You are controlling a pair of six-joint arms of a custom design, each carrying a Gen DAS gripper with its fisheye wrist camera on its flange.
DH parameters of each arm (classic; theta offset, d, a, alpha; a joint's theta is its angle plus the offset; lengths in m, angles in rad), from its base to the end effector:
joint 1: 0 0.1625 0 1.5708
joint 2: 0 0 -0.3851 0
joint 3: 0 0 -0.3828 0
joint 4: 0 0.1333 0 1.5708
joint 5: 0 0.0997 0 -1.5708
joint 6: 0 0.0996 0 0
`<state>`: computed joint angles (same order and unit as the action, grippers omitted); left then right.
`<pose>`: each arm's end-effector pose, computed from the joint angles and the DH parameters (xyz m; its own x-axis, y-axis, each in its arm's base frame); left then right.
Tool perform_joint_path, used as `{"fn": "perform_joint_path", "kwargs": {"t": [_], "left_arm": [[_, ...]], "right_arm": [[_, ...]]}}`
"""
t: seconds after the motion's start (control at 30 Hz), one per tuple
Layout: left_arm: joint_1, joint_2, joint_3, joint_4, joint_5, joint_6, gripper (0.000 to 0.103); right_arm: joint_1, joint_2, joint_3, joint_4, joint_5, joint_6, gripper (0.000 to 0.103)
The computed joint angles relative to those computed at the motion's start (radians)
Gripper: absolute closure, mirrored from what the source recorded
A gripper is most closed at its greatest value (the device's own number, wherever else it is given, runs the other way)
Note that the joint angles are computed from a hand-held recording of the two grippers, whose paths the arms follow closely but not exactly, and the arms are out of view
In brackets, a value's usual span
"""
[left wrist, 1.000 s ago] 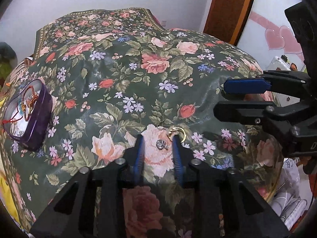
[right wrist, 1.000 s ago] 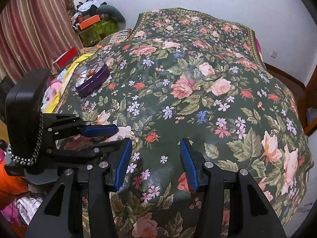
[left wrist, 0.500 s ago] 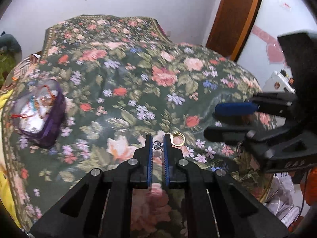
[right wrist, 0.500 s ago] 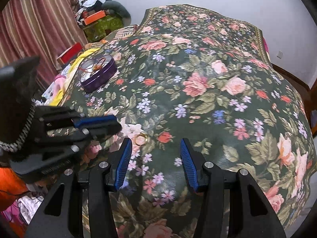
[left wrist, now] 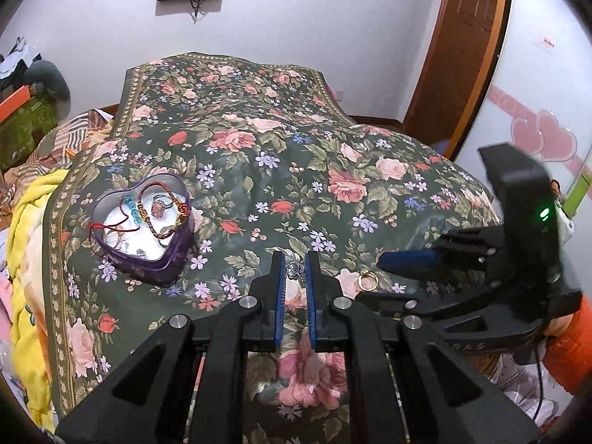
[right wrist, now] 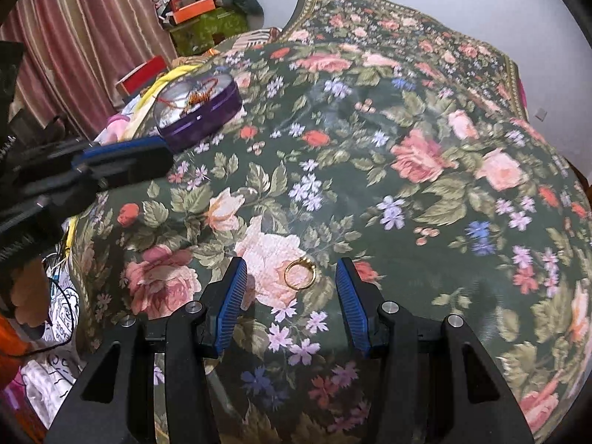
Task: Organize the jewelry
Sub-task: 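Grasp a silver ring with left tool while right tool reaches a gold ring, then close right tool on the gold ring and lift it while left tool holds its ring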
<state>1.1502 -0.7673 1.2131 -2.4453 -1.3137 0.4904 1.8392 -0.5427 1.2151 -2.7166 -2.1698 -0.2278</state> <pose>-0.1628 -0.7524 0.2186 -0.6420 0.6543 -0.3998 0.7637 0.5919 -0.2578 0.2747 -0.7080 0.0952 -0.7889 -0.1657 0.5918 -0.4252 0.8425 -0.3308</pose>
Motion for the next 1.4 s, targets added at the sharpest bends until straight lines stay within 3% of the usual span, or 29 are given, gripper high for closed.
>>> {"fn": "perform_joint_path", "kwargs": {"t": [0.2,0.3,0.43,0.7,0.73,1.4], "left_arm": [[0.007,0.006,-0.013,0.021,-0.01,-0.015,0.094],[0.008,0.007,-0.012,0.023,-0.011,-0.016,0.094],[0.008,0.009,-0.017,0.033,-0.015,-0.024,0.094],[0.003,0.001,-0.009,0.029,-0.017,-0.03,0.094],[0.003,-0.001,-0.008,0.034,-0.021,-0.036,0.094],[0.007,-0.037,0.003,-0.027,-0.03,-0.061,0.094]], "right_arm": [[0.003,0.019,-0.01,-0.027,-0.022,-0.028,0.058],[0.011,0.037,-0.018,-0.052,-0.058,-0.065,0.065],[0.01,0.036,-0.013,-0.059,-0.052,-0.072,0.082],[0.009,0.029,-0.005,-0.071,-0.047,-0.059,0.089],[0.009,0.028,-0.004,-0.074,-0.044,-0.055,0.093],[0.03,-0.016,0.027,-0.183,-0.035,-0.061,0.094]]}}
